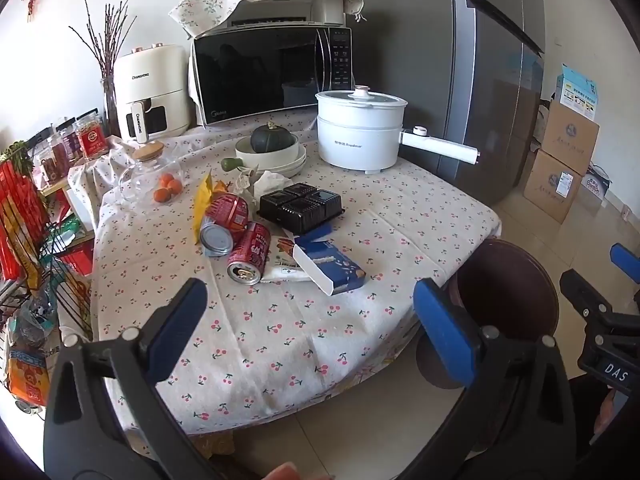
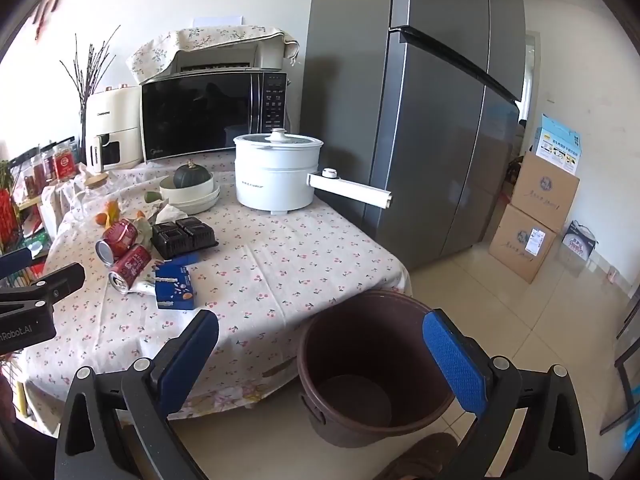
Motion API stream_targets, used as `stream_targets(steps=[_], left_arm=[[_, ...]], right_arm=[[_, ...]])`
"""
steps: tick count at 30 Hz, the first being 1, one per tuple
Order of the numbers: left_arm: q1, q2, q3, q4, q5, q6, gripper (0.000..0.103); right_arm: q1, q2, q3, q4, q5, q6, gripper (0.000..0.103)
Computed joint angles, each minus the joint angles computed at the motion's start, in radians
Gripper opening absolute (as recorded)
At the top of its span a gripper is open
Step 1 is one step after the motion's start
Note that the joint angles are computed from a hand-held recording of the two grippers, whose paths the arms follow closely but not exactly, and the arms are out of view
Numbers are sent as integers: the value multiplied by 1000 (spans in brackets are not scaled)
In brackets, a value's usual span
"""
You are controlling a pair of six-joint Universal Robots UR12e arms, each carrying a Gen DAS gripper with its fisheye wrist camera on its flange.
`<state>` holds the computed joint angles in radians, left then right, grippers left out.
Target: Collect trash
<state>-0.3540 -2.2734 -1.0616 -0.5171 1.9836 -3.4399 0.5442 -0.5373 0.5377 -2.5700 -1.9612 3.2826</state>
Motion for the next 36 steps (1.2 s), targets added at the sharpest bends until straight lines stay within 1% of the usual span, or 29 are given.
stream_targets(steps=[2,19,20,36], left_arm=[[1,0,0,-3,-2,1,103],[2,13,-23,-6,-13,-3,103],[1,1,-4,-13,-11,-5,103],[1,2,-5,-13,-10,-5,103]], right_arm=[[1,10,-17,6,1,1,103],[2,14,-18,2,15,16,103],[2,14,-19,2,16,16,103],[3,16,-19,-2,17,24,103]])
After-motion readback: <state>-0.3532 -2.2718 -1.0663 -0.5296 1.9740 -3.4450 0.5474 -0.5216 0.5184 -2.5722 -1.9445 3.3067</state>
